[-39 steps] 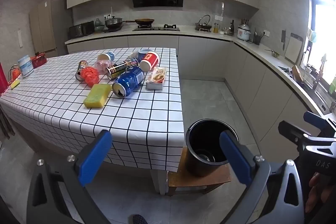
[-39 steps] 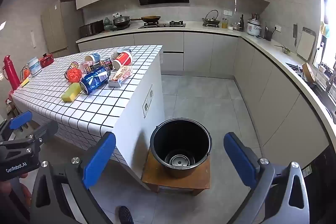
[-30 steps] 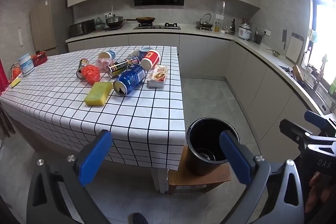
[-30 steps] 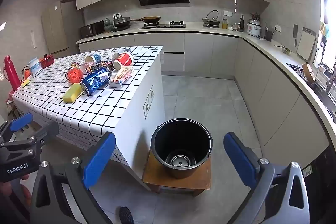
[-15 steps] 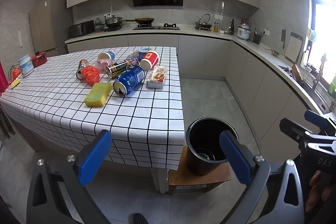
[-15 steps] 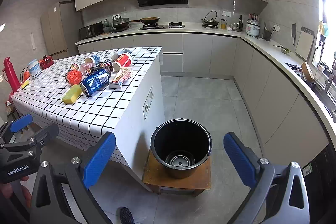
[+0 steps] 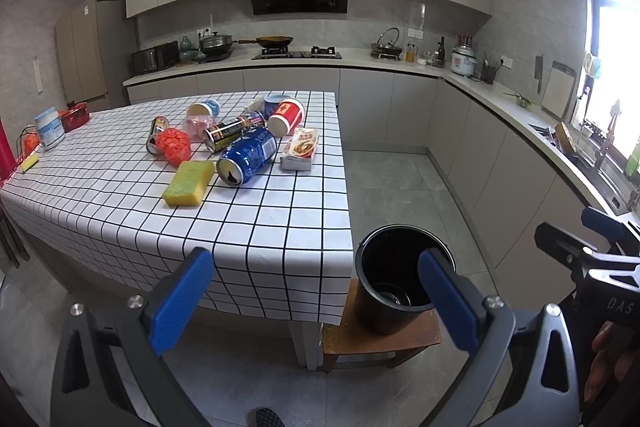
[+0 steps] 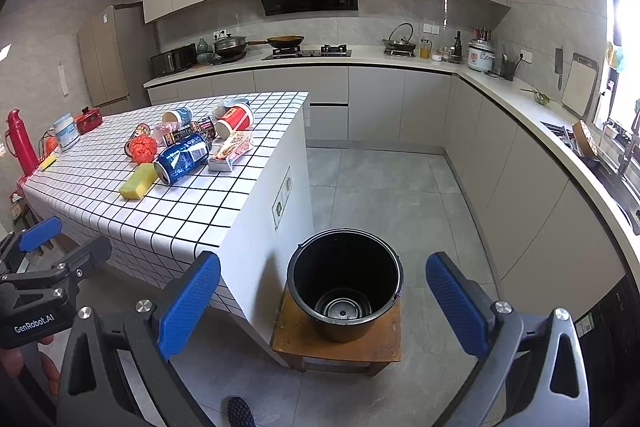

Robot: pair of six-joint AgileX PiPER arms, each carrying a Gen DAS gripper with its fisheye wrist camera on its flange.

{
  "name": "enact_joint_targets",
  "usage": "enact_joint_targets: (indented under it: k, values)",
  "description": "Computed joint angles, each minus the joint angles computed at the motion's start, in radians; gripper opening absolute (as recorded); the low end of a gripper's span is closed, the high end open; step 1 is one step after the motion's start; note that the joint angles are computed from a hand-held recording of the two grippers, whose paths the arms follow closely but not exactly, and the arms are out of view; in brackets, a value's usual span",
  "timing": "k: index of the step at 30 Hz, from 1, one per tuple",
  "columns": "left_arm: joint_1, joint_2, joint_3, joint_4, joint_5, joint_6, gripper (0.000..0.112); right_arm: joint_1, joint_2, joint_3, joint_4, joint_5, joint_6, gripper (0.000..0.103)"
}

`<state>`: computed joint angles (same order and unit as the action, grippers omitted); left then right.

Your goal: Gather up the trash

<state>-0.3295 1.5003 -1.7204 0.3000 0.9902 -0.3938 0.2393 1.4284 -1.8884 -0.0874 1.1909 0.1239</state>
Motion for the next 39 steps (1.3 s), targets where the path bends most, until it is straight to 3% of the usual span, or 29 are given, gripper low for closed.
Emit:
enact_joint_targets:
  k: [39]
  values:
    - [0.014,-0.001,-0.017,-0.016,0.007,0.014,0.103,-0.009,0.01,-0.028,0.013,0.013,-0.014,0.103]
